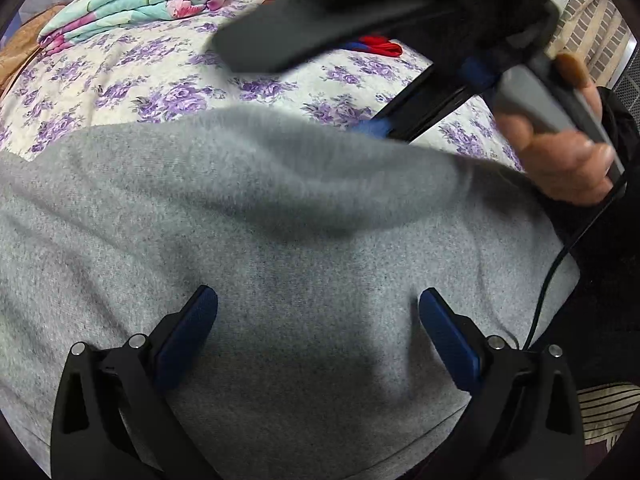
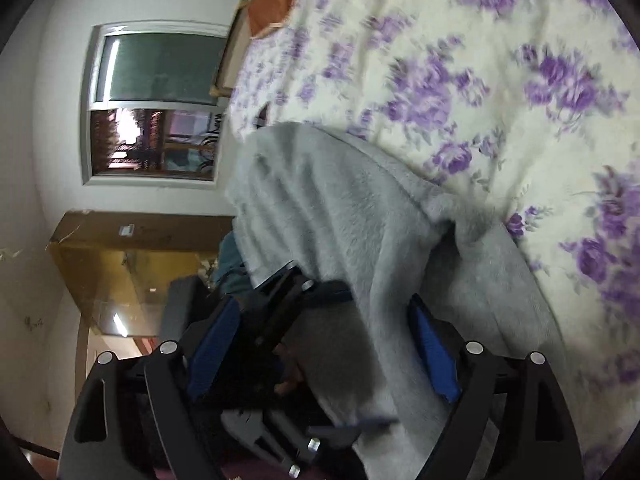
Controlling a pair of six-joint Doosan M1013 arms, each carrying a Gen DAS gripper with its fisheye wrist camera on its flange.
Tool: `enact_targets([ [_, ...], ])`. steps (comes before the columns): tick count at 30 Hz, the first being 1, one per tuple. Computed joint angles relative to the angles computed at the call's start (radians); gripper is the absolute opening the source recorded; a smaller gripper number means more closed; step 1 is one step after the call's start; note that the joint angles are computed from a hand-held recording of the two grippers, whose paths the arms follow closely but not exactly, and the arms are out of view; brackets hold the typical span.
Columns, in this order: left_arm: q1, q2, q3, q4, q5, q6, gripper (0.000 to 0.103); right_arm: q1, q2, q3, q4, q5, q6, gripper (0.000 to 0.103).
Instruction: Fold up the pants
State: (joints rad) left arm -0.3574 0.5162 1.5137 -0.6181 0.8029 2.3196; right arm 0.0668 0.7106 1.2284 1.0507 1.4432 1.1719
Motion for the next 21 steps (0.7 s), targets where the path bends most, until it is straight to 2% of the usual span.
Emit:
enact_targets([
  [3,0.003,0.003,-0.004,-0.007,0.002,0.001,0.098,-0.009,0.0,0.019,0.032,-0.089,0.002,0.082],
  [6,0.004,0.002,-0.002,-0.01,-0.001,0.003,0.098,-0.03,-0.012,0.049,0.12,-0.183,-0.035,0.067],
  [8,0.006,-0.001,0.003,-0.012,-0.005,0.005,0.098,-0.036,-0.028,0.071,0.163,-0.236,-0.095,0.042],
  [9,0.007,-0.002,0.004,-0.016,-0.005,0.009,0.098,-0.038,-0.036,0.081,0.175,-0.253,-0.124,0.036],
  [10,0.008,-0.004,0.007,-0.021,-0.006,0.013,0.098,-0.04,-0.039,0.087,0.184,-0.254,-0.134,0.026],
  [11,0.008,-0.005,0.008,-0.026,-0.006,0.018,0.098,-0.038,-0.053,0.097,0.157,-0.298,-0.144,0.014],
  [12,0.009,-0.005,0.01,-0.031,-0.008,0.024,0.098,-0.037,-0.064,0.1,0.104,-0.352,-0.133,0.012],
  [13,0.009,-0.006,0.013,-0.031,-0.01,0.026,0.098,-0.045,-0.078,0.115,0.086,-0.418,-0.125,0.003],
  [14,0.01,-0.007,0.016,-0.033,-0.015,0.032,0.098,-0.057,-0.093,0.131,0.068,-0.494,-0.095,0.003],
  [16,0.012,-0.009,0.021,-0.039,-0.019,0.043,0.098,-0.074,-0.11,0.141,0.042,-0.555,-0.071,0.003],
  [17,0.015,-0.01,0.021,-0.045,-0.016,0.05,0.098,-0.076,-0.119,0.142,0.044,-0.548,-0.086,0.004],
  [19,0.012,-0.017,0.03,-0.047,-0.018,0.051,0.098,-0.066,-0.131,0.137,0.04,-0.481,-0.125,0.004],
  [21,0.009,-0.018,0.029,-0.033,-0.019,0.043,0.098,-0.029,-0.142,0.13,-0.014,-0.418,-0.164,0.004],
])
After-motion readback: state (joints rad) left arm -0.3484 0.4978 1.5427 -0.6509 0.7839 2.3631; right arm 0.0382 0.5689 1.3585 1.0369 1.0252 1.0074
